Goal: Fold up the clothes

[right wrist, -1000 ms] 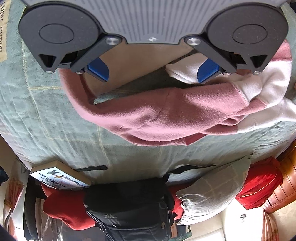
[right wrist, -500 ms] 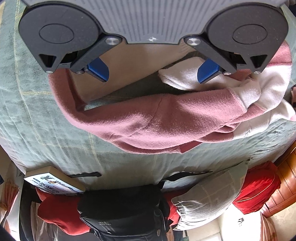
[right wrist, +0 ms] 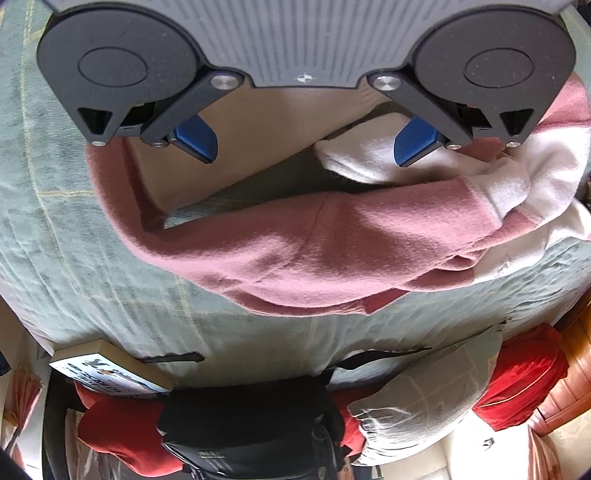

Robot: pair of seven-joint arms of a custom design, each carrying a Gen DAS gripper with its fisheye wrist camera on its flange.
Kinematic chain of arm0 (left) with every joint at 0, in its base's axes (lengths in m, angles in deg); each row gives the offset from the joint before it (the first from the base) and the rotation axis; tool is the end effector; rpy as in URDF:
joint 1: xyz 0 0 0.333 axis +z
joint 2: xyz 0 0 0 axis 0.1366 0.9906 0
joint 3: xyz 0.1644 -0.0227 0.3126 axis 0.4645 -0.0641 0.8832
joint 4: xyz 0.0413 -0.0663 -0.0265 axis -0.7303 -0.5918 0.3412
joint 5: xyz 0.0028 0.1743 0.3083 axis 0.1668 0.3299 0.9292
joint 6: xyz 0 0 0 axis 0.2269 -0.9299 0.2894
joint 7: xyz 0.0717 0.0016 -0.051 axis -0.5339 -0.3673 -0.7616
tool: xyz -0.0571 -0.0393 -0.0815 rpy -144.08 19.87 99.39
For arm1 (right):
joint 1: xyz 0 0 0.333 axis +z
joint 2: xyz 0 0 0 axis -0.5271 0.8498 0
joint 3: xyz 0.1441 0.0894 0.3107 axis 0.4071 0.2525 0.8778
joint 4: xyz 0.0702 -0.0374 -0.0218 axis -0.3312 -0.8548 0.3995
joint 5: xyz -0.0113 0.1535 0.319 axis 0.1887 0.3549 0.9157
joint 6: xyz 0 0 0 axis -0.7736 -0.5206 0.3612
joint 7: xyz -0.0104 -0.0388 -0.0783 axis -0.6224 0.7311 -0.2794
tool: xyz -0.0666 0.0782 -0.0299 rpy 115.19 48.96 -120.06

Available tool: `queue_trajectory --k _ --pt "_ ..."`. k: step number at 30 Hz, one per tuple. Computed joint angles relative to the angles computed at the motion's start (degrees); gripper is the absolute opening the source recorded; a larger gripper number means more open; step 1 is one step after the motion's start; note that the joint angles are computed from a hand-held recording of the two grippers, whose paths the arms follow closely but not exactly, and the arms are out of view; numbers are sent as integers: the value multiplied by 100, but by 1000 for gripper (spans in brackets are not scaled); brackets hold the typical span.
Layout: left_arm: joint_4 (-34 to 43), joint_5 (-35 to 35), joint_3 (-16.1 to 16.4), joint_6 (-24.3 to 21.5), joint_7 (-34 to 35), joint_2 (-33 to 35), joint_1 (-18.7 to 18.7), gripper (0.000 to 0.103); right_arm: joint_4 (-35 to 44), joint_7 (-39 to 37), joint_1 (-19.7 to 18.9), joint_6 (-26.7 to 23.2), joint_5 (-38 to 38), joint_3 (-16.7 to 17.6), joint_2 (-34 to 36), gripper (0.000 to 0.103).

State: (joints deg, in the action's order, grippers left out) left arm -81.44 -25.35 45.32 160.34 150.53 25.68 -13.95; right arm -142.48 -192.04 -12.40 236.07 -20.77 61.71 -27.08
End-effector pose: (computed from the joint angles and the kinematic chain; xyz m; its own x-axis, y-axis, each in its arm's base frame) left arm 0.7579 -0.3086 0.4127 -0.1799 -0.9240 -0.3375 -0.7374 0.3538 -0.5754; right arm 0.4667 0.2389 0.4528 -0.3874 -0.9082 -0.1583 -0.6920 0.4000 -0.6009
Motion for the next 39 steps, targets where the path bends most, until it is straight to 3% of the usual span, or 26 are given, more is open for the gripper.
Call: queue_trajectory --k 3,12,16,22,31,37,39 --pt "-76 167 201 33 -309 -21 -8 103 1 -13 19 -96 -66 14 -41 103" --pt "784 1424 1200 -1220 -1056 430 -270 102 -58 104 -21 -292 -67 26 -124 103" --pt "590 1517 1093 -1442 -1563 206 -118 102 -24 30 -12 -270 -38 34 -85 103" --pt "-1192 1477 376 -305 -1359 -861 207 102 0 -86 24 -247 42 45 -43 103" --pt "-3298 1271 -499 1470 -317 -2027 379 102 -322 -155 104 -446 277 127 -256 103" --pt "-4704 363 -1306 2724 449 -2751 738 102 -693 -23 104 -550 523 152 -390 103" --pt "-5059 192 -1393 3102 503 -2888 705 102 -849 197 82 -455 448 151 -400 103"
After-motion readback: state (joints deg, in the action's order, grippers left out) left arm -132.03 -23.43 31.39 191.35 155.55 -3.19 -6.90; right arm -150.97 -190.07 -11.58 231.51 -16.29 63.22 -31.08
